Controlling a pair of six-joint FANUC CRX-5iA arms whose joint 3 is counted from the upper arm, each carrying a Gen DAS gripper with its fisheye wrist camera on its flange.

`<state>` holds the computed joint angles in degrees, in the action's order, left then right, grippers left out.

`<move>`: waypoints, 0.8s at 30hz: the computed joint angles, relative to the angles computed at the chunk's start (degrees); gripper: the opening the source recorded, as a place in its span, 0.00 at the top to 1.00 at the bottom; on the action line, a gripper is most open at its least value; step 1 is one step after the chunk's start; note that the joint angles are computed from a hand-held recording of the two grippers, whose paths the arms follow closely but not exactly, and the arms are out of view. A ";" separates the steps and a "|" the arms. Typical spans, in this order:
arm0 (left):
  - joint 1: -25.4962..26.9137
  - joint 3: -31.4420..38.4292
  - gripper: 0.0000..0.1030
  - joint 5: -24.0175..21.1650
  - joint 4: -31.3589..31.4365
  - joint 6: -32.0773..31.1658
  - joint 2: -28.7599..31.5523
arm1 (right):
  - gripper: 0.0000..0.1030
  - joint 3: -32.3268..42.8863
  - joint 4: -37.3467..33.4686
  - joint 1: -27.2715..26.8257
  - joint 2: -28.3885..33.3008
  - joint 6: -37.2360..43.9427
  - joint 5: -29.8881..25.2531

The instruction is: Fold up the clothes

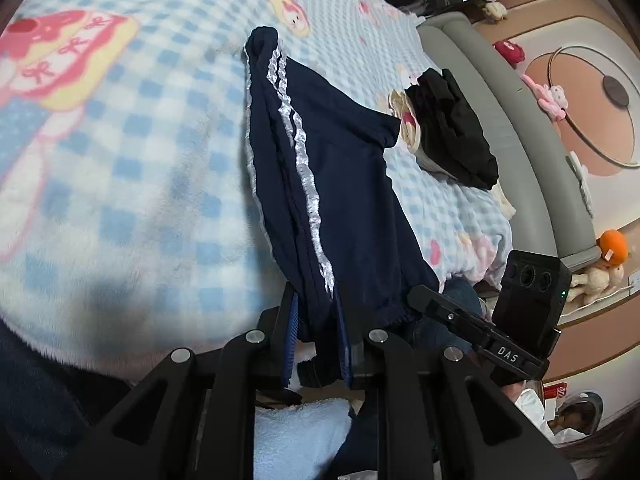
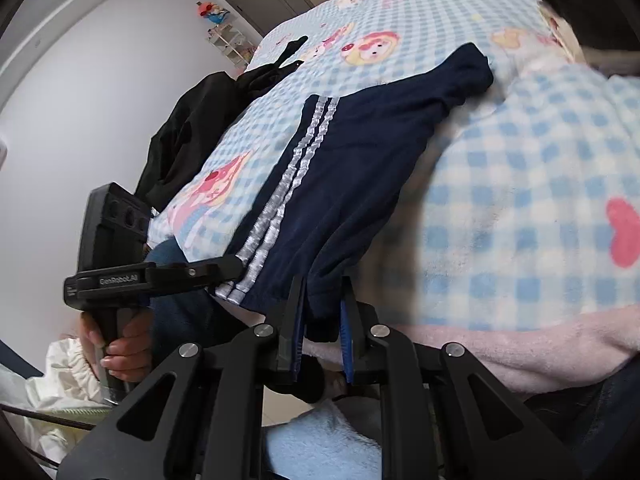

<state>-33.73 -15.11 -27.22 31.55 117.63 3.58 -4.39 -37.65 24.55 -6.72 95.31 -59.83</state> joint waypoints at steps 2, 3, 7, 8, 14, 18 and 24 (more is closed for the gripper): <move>0.31 -0.69 0.83 0.82 4.48 -4.37 0.03 | 0.86 1.03 -1.91 -1.09 0.39 1.18 -0.45; 0.51 -1.07 0.82 1.35 7.01 -6.66 0.07 | 0.86 1.84 -2.89 -1.62 0.80 1.74 -0.70; 2.22 -0.63 0.82 2.56 16.25 -14.94 1.50 | 0.85 6.26 -4.94 -2.92 3.70 1.27 0.23; 3.58 1.97 0.83 1.04 13.29 -12.86 2.65 | 0.81 7.50 -4.64 -2.91 4.66 0.12 1.26; 8.05 11.02 0.60 0.17 -1.88 0.96 6.15 | 0.70 10.15 9.21 1.36 9.03 -13.05 11.07; 7.26 17.24 0.60 -7.71 -18.12 5.84 6.14 | 0.69 9.72 11.23 0.76 9.77 -14.36 8.89; 5.02 12.18 0.60 -10.96 -13.53 5.42 4.56 | 0.64 8.03 9.76 -0.44 8.75 -12.32 0.88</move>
